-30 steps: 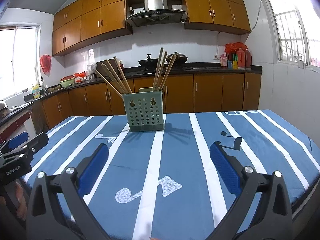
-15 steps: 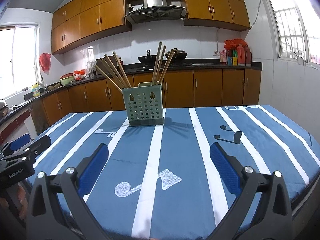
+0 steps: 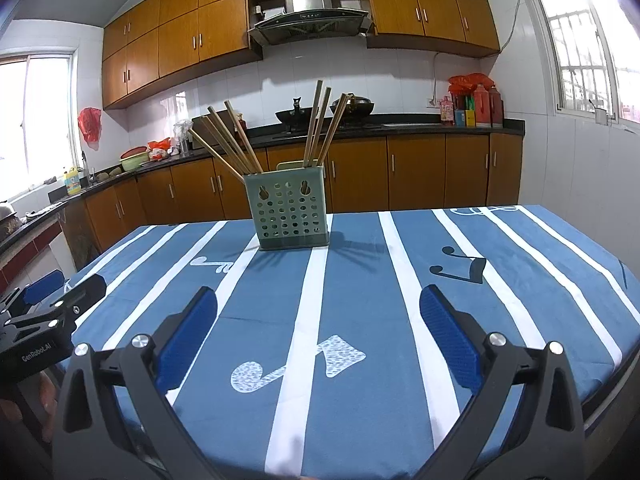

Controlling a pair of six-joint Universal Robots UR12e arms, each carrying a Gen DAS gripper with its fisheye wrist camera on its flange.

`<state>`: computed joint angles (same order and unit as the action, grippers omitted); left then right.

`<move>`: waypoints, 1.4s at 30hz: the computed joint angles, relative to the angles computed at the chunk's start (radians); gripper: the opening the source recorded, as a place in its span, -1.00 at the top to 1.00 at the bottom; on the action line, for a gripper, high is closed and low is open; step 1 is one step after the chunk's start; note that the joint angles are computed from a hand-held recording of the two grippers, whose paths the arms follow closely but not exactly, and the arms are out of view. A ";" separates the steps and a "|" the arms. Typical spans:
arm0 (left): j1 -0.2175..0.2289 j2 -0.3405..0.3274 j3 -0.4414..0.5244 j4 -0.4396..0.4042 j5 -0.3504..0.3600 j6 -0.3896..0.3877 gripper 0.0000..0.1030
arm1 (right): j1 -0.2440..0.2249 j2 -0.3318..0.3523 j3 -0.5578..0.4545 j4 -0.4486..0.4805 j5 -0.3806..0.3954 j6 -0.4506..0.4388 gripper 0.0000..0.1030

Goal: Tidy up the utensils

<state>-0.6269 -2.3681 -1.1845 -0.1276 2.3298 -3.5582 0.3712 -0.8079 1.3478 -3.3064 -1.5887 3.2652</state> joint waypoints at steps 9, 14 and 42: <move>-0.001 -0.002 0.004 -0.002 0.000 0.000 -0.97 | 0.000 -0.001 0.000 0.002 0.001 0.000 -0.92; -0.001 -0.002 0.003 -0.002 0.000 -0.001 -0.97 | 0.000 -0.001 0.000 0.001 0.000 0.001 -0.92; -0.002 -0.003 0.006 -0.007 -0.001 -0.003 -0.97 | 0.002 0.000 0.000 0.003 0.000 0.006 -0.92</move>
<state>-0.6288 -2.3711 -1.1783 -0.1347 2.3287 -3.5610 0.3727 -0.8080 1.3482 -3.3033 -1.5886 3.2714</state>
